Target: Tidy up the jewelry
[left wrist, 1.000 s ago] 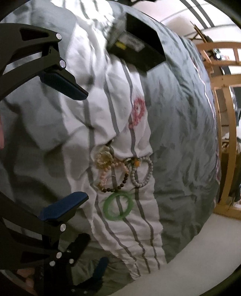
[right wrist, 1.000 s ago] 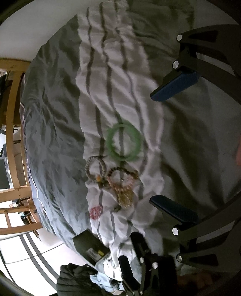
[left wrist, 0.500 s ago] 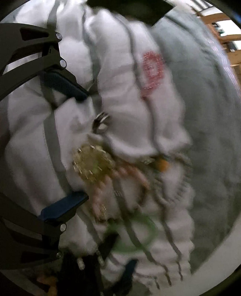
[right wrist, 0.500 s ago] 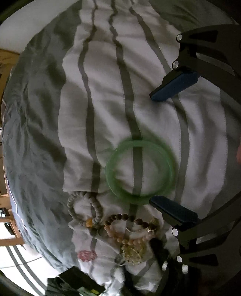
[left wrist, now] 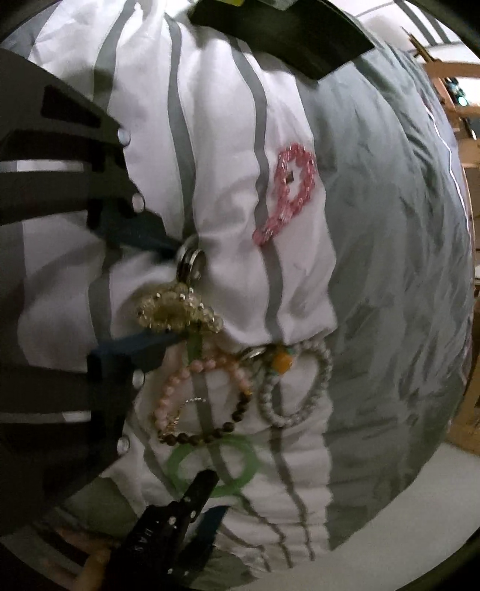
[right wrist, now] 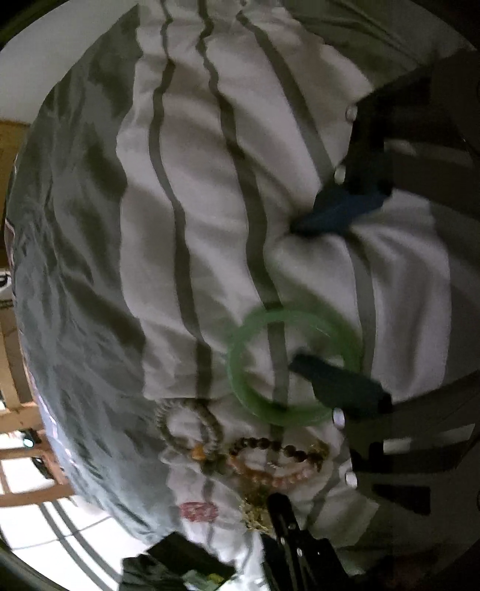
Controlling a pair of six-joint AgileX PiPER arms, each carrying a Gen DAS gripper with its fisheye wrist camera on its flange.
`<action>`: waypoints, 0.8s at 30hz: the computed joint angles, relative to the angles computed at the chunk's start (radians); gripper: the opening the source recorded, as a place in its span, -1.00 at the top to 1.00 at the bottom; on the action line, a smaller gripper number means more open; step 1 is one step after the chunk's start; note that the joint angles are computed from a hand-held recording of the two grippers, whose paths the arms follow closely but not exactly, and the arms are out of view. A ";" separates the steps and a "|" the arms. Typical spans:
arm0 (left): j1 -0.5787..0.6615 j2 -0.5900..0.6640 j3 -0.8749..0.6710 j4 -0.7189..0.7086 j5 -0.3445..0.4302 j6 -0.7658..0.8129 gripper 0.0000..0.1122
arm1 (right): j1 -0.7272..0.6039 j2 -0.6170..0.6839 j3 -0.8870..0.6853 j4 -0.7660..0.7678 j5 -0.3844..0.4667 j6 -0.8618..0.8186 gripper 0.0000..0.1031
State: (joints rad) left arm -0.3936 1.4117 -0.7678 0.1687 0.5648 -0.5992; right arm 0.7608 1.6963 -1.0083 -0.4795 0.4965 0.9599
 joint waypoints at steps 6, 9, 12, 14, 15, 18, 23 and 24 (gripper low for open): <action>0.021 -0.074 0.036 0.016 -0.023 -0.037 0.70 | -0.023 -0.044 0.035 -0.052 -0.056 0.074 0.37; 0.029 -0.100 0.061 0.031 -0.068 -0.064 0.74 | -0.017 -0.064 0.050 -0.111 -0.082 0.127 0.54; 0.029 -0.139 0.076 0.010 -0.094 -0.050 0.76 | 0.003 -0.091 0.070 -0.235 -0.108 0.236 0.82; 0.017 -0.169 0.095 0.021 -0.105 -0.064 0.76 | 0.021 -0.103 0.077 -0.291 -0.102 0.284 0.82; 0.013 -0.183 0.100 0.023 -0.110 -0.067 0.76 | 0.025 -0.114 0.086 -0.317 -0.106 0.307 0.82; 0.013 -0.210 0.106 0.011 -0.119 -0.053 0.77 | 0.028 -0.118 0.087 -0.353 -0.108 0.351 0.82; -0.066 -0.271 0.116 0.168 -0.100 -0.217 0.77 | 0.014 -0.136 0.113 -0.410 -0.131 0.430 0.82; -0.093 -0.280 0.115 0.236 -0.090 -0.280 0.77 | 0.013 -0.144 0.122 -0.411 -0.133 0.431 0.82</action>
State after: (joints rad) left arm -0.4865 1.1317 -0.6528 0.4045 0.4744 -0.8791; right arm 0.7735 1.5527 -0.8867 -0.8902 0.3633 1.3909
